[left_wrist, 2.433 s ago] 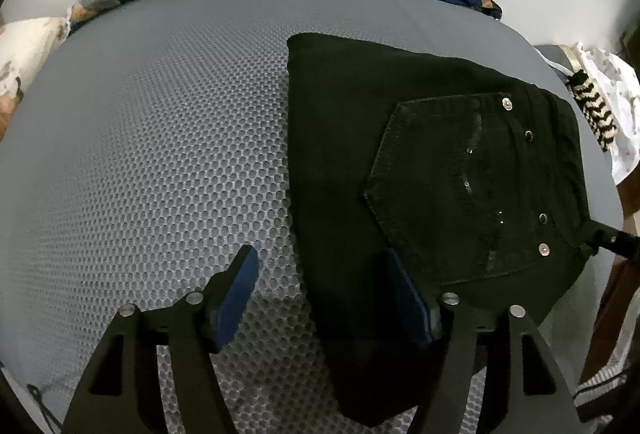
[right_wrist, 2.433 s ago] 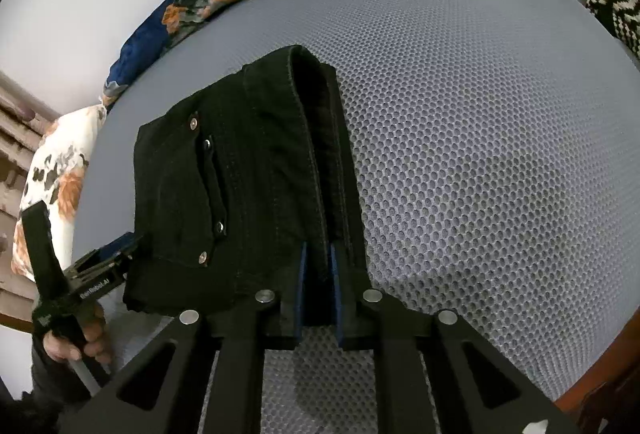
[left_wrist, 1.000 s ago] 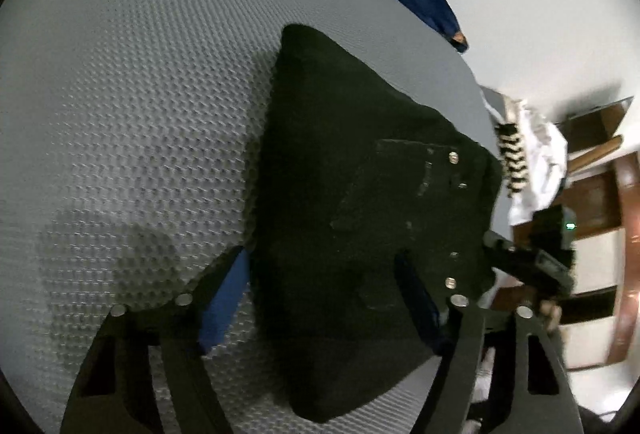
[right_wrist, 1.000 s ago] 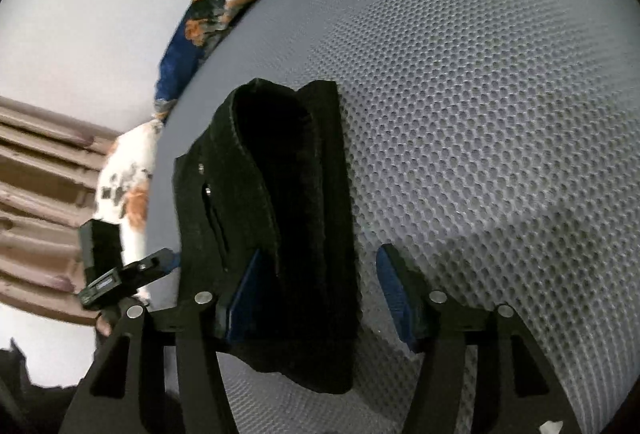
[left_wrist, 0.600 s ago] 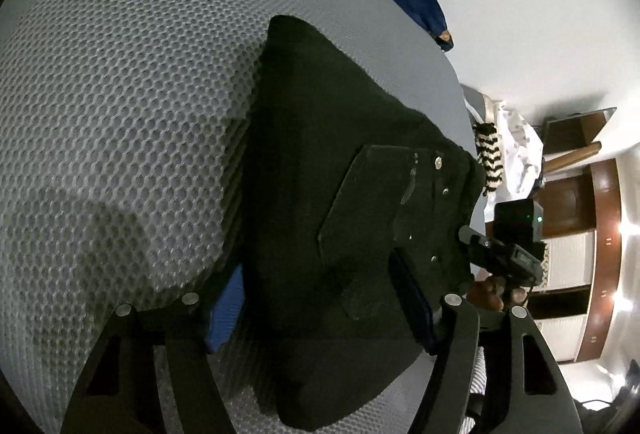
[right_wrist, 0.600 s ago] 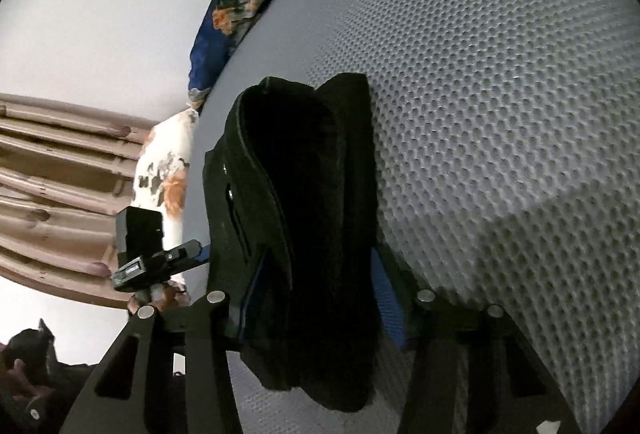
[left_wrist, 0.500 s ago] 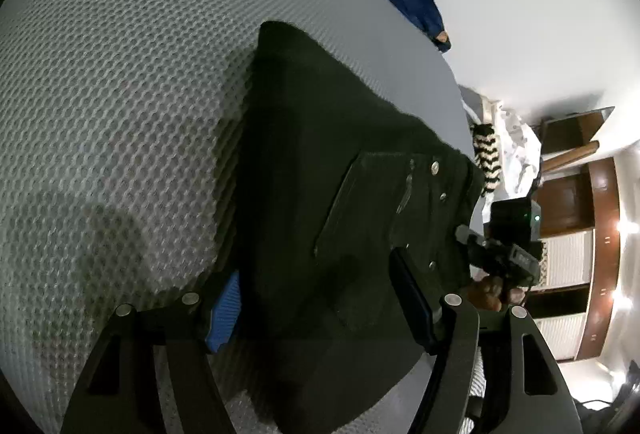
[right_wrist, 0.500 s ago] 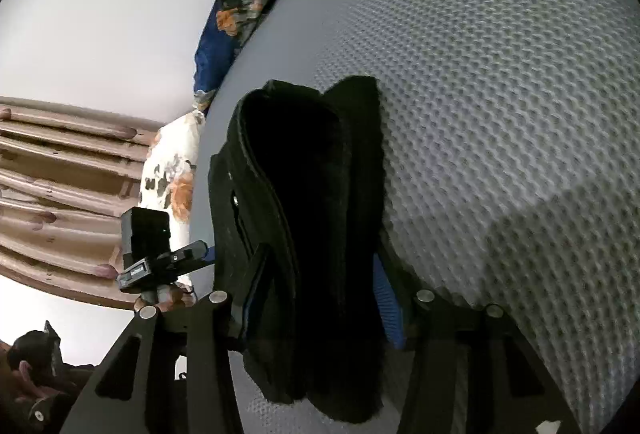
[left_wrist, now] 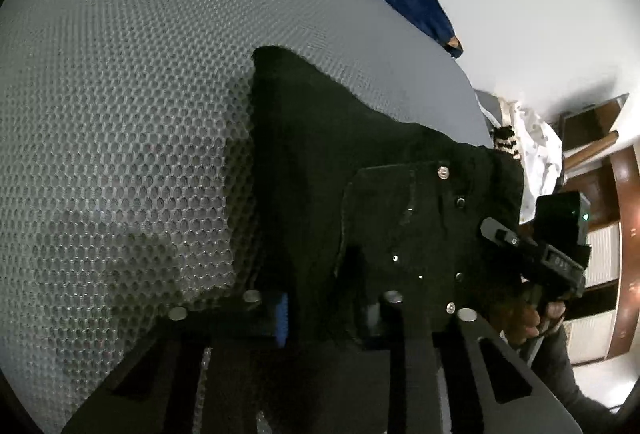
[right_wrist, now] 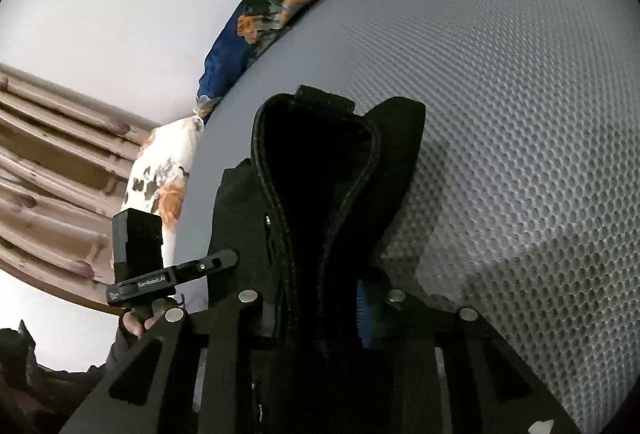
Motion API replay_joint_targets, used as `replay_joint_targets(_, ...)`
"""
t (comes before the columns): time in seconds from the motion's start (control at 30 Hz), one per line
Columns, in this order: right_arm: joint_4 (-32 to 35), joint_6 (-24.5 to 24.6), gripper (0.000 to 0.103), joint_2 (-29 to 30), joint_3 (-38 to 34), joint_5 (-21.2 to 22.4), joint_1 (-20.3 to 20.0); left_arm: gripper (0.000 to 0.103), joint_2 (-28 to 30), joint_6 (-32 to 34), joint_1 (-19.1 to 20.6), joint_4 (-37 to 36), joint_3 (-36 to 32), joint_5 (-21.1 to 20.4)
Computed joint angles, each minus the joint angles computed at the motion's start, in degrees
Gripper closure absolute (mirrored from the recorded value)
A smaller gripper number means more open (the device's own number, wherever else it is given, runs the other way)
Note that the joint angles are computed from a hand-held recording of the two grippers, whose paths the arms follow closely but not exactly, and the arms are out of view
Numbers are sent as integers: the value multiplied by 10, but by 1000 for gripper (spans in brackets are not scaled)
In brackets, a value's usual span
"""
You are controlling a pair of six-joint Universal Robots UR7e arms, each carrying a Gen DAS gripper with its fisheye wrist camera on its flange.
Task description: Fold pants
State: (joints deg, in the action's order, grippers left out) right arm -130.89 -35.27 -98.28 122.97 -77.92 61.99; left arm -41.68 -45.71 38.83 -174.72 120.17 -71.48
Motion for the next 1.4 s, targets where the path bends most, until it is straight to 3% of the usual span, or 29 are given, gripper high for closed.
replay_joint_targets(0.23, -34, 37, 79, 24, -6, 2, 54, 86, -44, 14, -13, 7, 24, 34)
replay_joint_targets(0.5, -81, 79, 79, 132, -61, -12, 125, 86, -93, 47, 4, 59, 12, 103)
replay_joint_targets(0.67, -111, 95, 79, 199, -105, -26, 161, 86, -93, 70, 25, 77, -18, 147)
replay_joint_targets(0.9, -134, 117, 80, 259, -153, -49, 182, 86, -77, 110, 57, 94, -65, 173)
replay_joint_targets(1.07, -181, 145, 79, 283, -155, -113, 193, 86, -58, 119, 73, 104, -87, 188)
replay_joint_targets(1.17, -219, 147, 70, 290, -144, -155, 196, 75, -50, 104, 78, 113, -84, 208)
replay_joint_targets(1.23, -252, 130, 65, 292, -132, -189, 201, 61, -44, 86, 78, 127, -81, 228)
replay_joint_targets(1.3, -284, 110, 57, 296, -120, -233, 211, 54, -41, 79, 75, 134, -76, 240)
replay_joint_targets(1.4, -306, 100, 54, 290, -104, -255, 212, 49, -39, 68, 65, 138, -64, 259)
